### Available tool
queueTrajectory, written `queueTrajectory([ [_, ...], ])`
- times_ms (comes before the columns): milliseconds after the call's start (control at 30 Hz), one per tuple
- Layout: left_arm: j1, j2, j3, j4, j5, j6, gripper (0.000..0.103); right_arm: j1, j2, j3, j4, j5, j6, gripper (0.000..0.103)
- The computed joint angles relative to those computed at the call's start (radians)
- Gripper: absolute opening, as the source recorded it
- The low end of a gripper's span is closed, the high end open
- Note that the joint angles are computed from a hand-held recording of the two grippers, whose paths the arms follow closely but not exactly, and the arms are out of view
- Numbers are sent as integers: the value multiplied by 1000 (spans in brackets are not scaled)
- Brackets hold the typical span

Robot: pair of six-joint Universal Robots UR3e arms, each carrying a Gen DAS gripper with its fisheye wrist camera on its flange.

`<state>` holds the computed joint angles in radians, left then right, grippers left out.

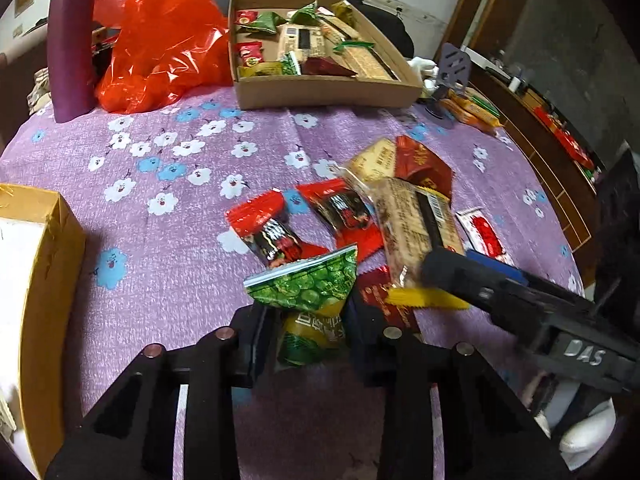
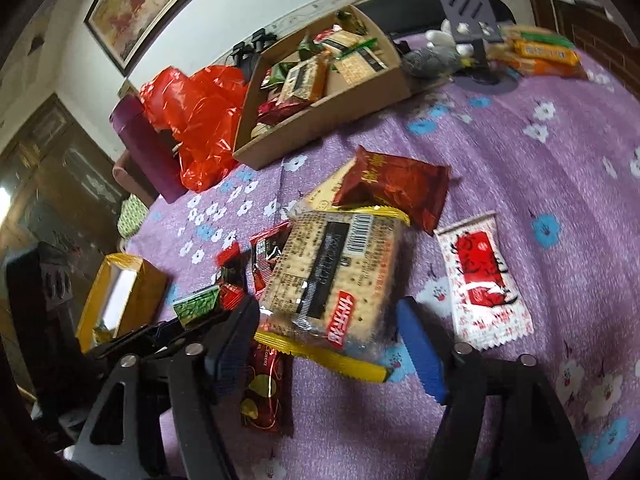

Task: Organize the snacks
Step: 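Carry both snacks over the white tray and open both grippers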

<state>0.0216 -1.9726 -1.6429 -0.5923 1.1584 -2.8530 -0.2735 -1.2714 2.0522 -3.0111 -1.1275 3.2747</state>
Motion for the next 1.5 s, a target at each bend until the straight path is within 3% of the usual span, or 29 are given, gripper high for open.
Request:
queueTrajectory([
  [167, 35, 86, -89, 13, -45, 7, 28, 72, 69, -91, -7, -98, 26, 82],
  [333, 99, 199, -186, -13, -115, 11, 28, 127, 101, -134, 2, -193, 16, 79],
  [500, 208, 354, -311, -45, -187, 49, 28, 97, 69, -81, -22, -162, 22, 72],
  [633, 368, 492, -403, -145, -292, 124, 28, 96, 38, -28, -62, -175, 42, 72],
  [767, 572, 622, -461, -327, -387, 257, 28, 51, -21, 51, -102, -105, 84, 72],
  [900, 769, 697, -482, -500, -434, 396, 28, 31, -132, 144, -123, -32, 104, 72],
  [1000, 892, 702, -483, -569, -450, 462, 28, 96, -171, 125, -78, -40, 110, 72],
  [1233, 1072, 666, -498, -551, -443, 520, 29, 392, -84, -167, 94, -133, 136, 72],
  [1433, 1109, 629, -525, -404, -400, 509, 29, 614, 144, -536, 277, -214, 141, 72],
  [1500, 1118, 604, -512, -409, -405, 524, 29, 672, 245, -692, 353, -243, 144, 72],
])
